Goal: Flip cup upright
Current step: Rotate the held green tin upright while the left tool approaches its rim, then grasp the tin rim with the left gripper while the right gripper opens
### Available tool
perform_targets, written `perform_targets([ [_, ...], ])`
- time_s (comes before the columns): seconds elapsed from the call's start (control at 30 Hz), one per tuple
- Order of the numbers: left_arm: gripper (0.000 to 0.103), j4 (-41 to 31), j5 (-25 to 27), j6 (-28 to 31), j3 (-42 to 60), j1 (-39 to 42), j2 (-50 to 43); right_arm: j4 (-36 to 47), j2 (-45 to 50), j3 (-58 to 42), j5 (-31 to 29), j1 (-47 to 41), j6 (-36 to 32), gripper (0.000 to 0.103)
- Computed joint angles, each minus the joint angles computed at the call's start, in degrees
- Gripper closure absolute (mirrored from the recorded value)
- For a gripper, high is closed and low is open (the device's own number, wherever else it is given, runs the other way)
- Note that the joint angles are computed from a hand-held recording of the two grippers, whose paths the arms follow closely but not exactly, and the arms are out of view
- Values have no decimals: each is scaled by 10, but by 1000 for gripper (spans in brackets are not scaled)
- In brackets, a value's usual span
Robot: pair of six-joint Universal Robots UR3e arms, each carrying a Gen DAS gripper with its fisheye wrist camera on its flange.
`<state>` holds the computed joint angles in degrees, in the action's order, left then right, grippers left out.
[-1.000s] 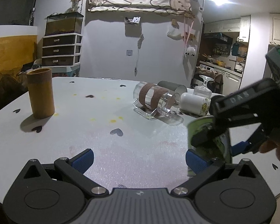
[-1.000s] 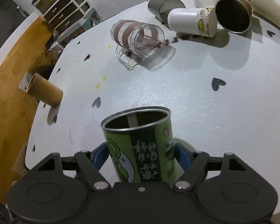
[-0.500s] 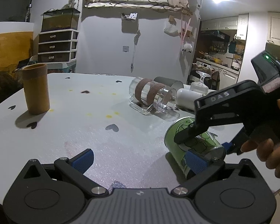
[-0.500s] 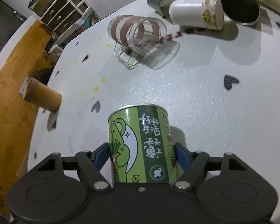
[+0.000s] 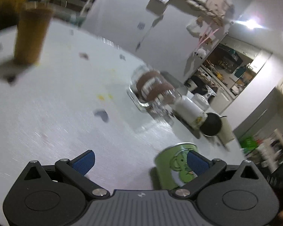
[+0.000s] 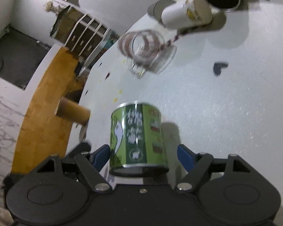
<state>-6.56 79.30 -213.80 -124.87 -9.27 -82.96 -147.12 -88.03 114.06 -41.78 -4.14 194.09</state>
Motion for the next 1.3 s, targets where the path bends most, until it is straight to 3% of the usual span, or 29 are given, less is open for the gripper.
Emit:
perform_targets([
  [0.1,8,-8,-75,-7,22,23,-35,-18,9,10,20,-4,-8,28],
  [0.2,10,-8,-114,-16,47,23,-74,-48,9,24,25,-4,-14,33],
  [0.47,15,5,-180,-47,97,27,-149,-121,10,66,41,-11,-30,33],
  [0.57,23,19,-190,-51,100,26,-161,-156,5,81,32,-2,-50,33],
  [0.77,29,58,-140,10,70,-4,-122,-201,-35,121,1,16,-110,33],
  [1.0,29,65,12,135,63,-109,-87,-286,-88,202,-45,47,-177,34],
  [1.3,29,88,167,210,48,-220,-91,-406,-121,292,-130,100,-209,39],
])
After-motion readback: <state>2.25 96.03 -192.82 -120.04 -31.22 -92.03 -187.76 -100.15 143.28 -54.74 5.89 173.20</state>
